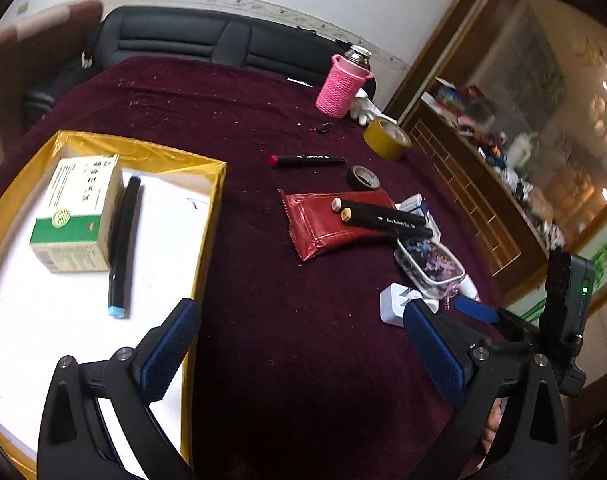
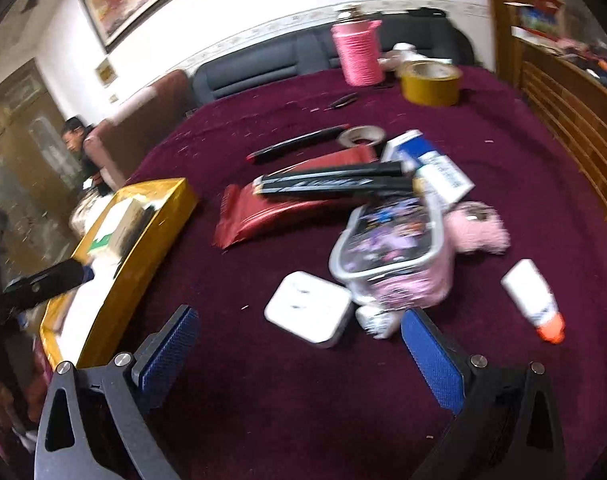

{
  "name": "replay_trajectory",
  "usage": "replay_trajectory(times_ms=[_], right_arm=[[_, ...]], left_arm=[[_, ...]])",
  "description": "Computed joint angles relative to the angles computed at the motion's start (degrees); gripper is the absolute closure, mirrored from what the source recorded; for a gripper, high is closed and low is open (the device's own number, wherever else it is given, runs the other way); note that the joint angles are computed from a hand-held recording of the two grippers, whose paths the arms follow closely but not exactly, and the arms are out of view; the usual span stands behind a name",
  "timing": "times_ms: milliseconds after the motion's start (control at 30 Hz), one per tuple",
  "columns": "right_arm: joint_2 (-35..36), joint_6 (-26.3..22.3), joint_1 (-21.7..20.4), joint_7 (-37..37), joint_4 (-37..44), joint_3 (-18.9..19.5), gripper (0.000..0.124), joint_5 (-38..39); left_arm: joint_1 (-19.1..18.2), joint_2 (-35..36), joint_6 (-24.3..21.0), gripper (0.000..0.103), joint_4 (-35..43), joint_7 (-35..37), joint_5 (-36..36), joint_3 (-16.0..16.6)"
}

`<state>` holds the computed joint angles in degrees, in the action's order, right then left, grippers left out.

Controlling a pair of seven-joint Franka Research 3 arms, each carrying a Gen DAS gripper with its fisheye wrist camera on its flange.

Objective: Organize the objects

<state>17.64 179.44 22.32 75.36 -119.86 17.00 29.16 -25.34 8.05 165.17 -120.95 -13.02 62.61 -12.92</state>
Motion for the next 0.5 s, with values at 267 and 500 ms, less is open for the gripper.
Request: replay_trajectory(times_ms=[267, 500], right_arm=[[7.66, -4.54, 10.67, 5.24, 8.65, -12.52, 0.037, -13.16], [7.31, -1.51, 6.54, 6.55, 5.77, -8.60, 0.062, -13.94]], left_arm=[[-1.86, 1.23, -8.65, 0.002, 4.75, 11.72, 0.46, -1.44], [-4.50, 10.59, -14.79, 0.002, 17.77, 33.27, 0.06, -0.92]])
